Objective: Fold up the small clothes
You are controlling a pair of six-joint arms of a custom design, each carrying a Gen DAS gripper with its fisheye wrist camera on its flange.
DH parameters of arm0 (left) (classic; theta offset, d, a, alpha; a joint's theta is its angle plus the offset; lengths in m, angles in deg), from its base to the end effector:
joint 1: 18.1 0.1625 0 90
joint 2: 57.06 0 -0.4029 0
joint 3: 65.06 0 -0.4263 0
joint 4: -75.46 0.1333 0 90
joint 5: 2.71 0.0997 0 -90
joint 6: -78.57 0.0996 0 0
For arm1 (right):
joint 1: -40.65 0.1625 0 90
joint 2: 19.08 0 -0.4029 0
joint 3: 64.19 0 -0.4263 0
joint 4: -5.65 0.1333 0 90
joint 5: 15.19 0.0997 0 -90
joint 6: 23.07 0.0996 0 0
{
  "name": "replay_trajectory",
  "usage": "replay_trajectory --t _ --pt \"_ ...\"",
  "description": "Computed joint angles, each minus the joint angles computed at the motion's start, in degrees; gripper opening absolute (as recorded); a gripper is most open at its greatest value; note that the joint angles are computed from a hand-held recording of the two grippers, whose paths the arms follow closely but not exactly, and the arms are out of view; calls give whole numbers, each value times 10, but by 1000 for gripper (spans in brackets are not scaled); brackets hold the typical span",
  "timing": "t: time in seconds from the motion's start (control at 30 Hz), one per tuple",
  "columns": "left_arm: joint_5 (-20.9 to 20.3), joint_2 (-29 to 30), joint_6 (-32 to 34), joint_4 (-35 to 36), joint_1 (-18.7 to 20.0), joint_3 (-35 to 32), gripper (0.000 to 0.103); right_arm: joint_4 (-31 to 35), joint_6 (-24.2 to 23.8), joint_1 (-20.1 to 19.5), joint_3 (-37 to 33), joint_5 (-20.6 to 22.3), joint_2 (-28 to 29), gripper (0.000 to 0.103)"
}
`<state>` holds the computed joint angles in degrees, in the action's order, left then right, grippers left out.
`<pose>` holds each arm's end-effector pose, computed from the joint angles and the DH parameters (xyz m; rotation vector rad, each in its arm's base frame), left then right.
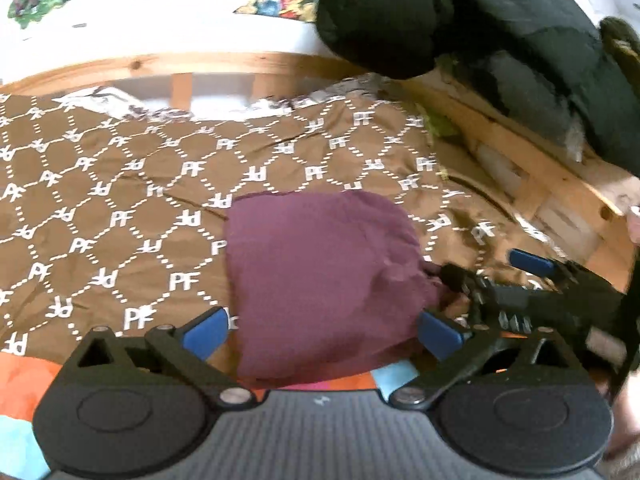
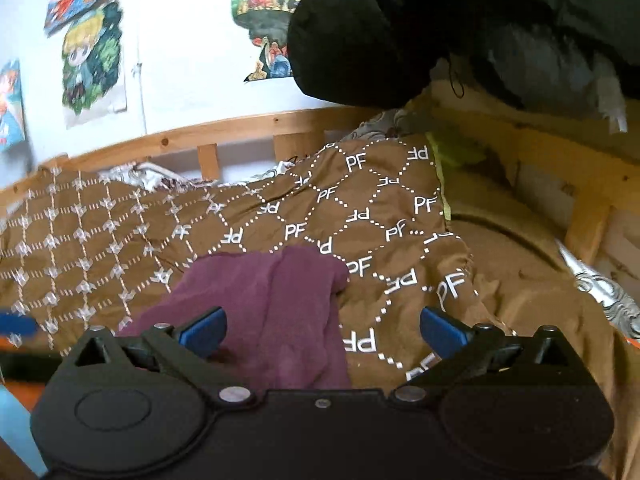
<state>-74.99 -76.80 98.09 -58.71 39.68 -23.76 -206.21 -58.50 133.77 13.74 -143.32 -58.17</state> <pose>-0.3437 -0.8522 0.0927 1.1503 2.5732 -0.6083 0.1117 -0.7296 0.2386 0.0738 -1.8629 1.3441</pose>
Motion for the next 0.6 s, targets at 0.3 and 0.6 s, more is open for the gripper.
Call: replay_trajectory --t 0.3,0.6 --pt "111 54 -36 44 -4 -74 102 -60 -95 -7 39 15 9 102" --pt "153 94 -48 98 -1 -115 102 -94 -178 -25 27 -11 27 102"
